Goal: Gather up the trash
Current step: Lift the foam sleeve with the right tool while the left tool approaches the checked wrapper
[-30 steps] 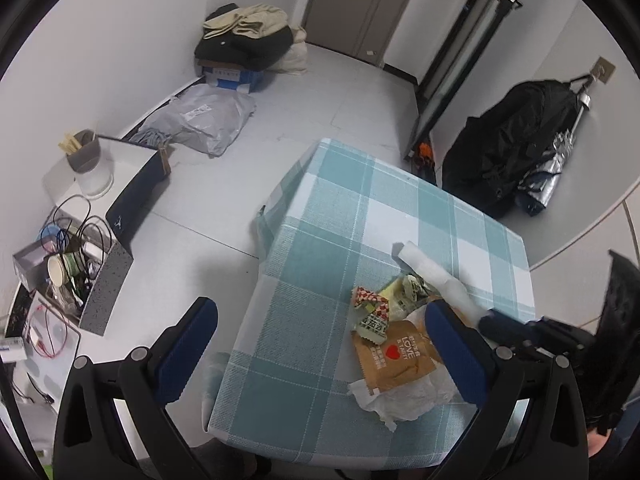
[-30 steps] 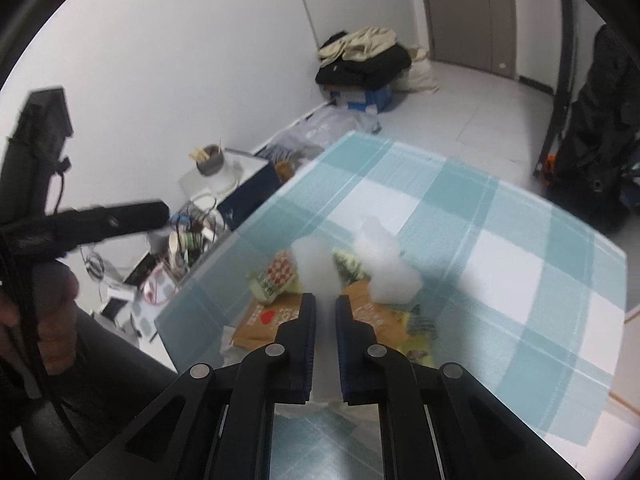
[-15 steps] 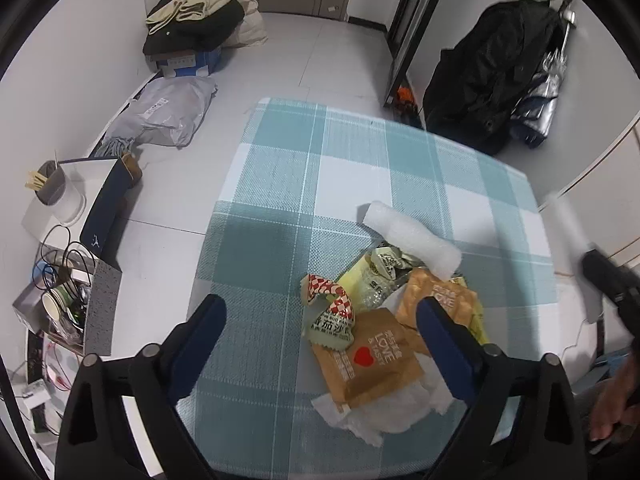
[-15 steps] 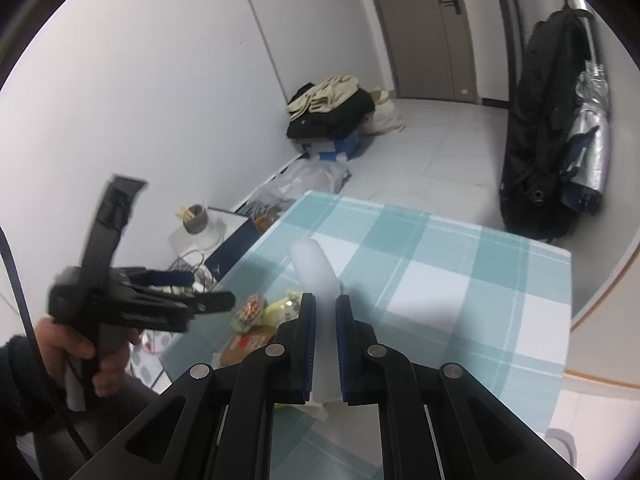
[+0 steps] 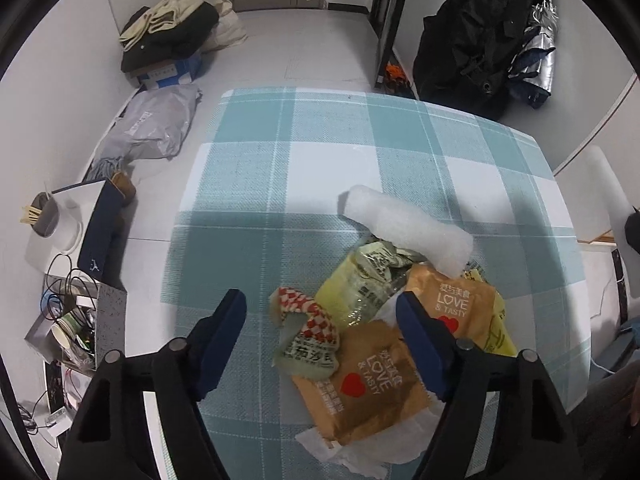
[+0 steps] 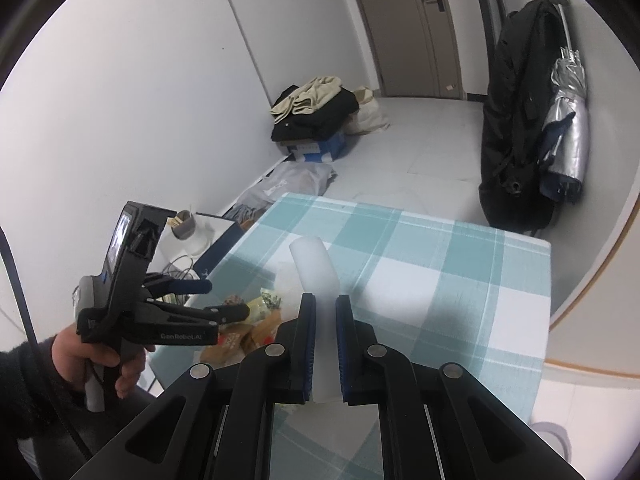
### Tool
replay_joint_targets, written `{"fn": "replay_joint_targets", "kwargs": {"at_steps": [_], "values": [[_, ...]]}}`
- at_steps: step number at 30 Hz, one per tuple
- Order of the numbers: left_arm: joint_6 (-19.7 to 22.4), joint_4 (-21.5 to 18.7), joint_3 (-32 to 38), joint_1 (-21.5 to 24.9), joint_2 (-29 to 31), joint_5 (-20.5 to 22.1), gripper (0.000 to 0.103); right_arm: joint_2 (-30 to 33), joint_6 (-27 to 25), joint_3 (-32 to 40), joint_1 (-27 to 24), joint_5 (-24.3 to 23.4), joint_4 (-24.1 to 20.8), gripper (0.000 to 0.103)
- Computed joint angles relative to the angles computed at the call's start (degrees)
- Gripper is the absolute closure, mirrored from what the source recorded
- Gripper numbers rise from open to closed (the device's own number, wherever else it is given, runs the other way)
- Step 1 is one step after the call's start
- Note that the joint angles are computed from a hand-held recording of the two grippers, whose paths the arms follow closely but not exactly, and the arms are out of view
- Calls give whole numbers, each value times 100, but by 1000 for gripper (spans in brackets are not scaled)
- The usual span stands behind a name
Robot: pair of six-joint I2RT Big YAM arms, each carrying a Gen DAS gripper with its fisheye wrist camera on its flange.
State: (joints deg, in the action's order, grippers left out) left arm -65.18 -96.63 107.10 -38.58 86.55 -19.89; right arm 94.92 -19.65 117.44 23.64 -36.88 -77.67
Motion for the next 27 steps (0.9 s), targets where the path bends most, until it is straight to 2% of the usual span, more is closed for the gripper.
{"fn": "replay_joint_targets", "kwargs": {"at_steps": [1, 3, 7, 9, 10, 14, 23, 27], "values": [[14, 22, 6, 9, 8, 5, 34, 6, 4, 12, -3, -6, -3, 94], [58, 62, 15, 16, 11, 8, 52, 19, -2, 31, 3, 29, -30, 94], [113, 92, 34, -2, 37, -4, 59, -15, -22, -31, 3, 59, -24, 94], [151, 185, -1, 0, 10, 68, 73, 6, -2, -8, -2, 46, -39, 94], [164, 179, 10, -3, 19, 63, 75, 4, -3, -7, -2, 64, -32, 94], [190, 202, -26, 15, -8, 160, 92, -15, 7, -35, 13, 103, -6, 94], [86, 297, -103, 28, -94, 202, 100, -53, -22, -126, 71, 239, 46, 94], [-73, 536, -299, 89, -270, 312, 101, -53, 31, -140, 93, 280, 80, 94]]}}
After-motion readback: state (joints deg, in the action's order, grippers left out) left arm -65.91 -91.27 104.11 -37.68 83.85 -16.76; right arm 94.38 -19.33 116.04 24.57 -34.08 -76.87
